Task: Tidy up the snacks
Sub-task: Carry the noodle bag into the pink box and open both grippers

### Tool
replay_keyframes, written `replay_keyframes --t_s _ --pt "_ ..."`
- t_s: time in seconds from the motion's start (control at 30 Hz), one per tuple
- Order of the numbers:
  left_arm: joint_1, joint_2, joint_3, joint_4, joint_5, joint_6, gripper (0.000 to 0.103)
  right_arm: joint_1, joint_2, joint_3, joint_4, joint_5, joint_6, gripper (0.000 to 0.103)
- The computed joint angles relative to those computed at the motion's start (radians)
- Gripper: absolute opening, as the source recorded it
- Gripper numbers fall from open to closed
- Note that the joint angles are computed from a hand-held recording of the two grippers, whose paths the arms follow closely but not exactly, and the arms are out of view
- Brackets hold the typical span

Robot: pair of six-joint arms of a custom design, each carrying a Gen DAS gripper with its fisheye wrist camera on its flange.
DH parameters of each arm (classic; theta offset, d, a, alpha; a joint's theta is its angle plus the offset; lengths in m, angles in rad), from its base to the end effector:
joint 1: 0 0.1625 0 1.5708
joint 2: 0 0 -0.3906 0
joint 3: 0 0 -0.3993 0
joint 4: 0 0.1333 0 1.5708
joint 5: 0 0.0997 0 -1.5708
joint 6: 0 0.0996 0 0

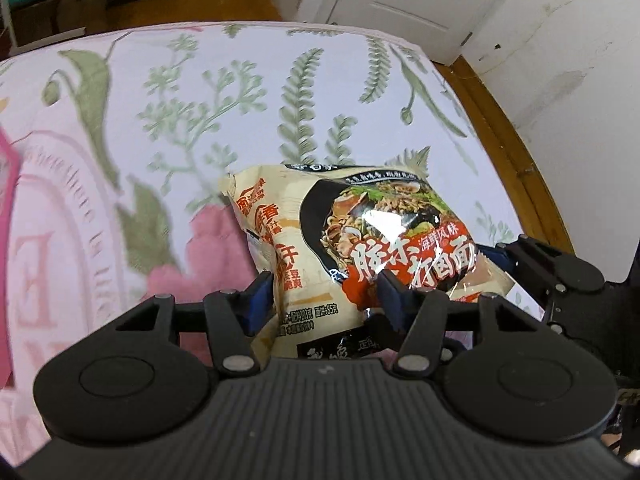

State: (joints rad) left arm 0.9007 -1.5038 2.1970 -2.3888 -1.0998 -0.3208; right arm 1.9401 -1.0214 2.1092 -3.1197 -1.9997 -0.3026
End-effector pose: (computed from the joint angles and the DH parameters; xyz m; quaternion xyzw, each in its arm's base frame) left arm -0.1354 -0.4583 0.2214 0.1543 0.9583 -0.1641 0.1760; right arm 0.2730 -0.4508 0.1052 0.2677 -0.9141 0.2301 0.1996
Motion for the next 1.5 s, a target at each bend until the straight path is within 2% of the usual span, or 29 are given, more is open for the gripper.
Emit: replay_keyframes --t_s 0.13,0.17,0.27,0.33,0.47,0.6,0.67,0.8,0.9,1.07,1.23,1.5 --pt "0.029 -0.026 0.006 0.037 -0.018 -0.009 0.056 -0.01 -0.003 0.01 0.045 0.026 -0.004 0.093" --pt "0.036 -0.026 0.006 0.04 -0.017 -0.024 0.059 -0.014 0.0 0.009 0.045 0.023 0.001 0.094" --pt "0.027 -0.02 0.036 -0.022 0.062 -0.009 0.063 -0.019 0.018 0.007 0.01 -0.011 0.0 0.095" --pt "0.032 -0.007 0.049 -0.079 0.083 0.025 0.065 -0.037 0.008 0.006 0.032 0.015 0.014 0.095" --pt "0.095 0.027 0.019 -0.128 -0.039 0.019 0.062 -0.073 0.003 -0.007 0.068 0.091 0.077 0.097" --pt "0.084 0.017 0.016 -0.096 -0.044 0.014 0.06 -0.039 0.019 -0.037 0.114 0.021 0.105 0.09" --pt "0.062 -0.003 0.024 -0.064 -0.029 0.005 0.06 -0.024 0.01 -0.044 0.153 0.013 0.158 0.09" --pt "0.011 -0.078 0.048 0.021 0.009 -0.033 0.06 0.021 0.001 -0.049 0.202 -0.015 0.198 0.09" --pt "-0.021 -0.171 0.068 0.092 0.029 -0.07 0.06 0.063 -0.008 -0.044 0.209 -0.013 0.225 0.089" --pt "-0.056 -0.351 0.081 0.245 0.065 -0.149 0.06 0.114 -0.013 -0.045 0.208 0.08 0.246 0.088" --pt "-0.097 -0.51 0.062 0.408 0.151 -0.183 0.06 0.149 0.028 -0.098 0.239 0.184 0.238 0.084" --pt "-0.105 -0.647 -0.006 0.533 0.261 -0.197 0.06 0.216 0.169 -0.265 0.253 0.248 0.171 0.079"
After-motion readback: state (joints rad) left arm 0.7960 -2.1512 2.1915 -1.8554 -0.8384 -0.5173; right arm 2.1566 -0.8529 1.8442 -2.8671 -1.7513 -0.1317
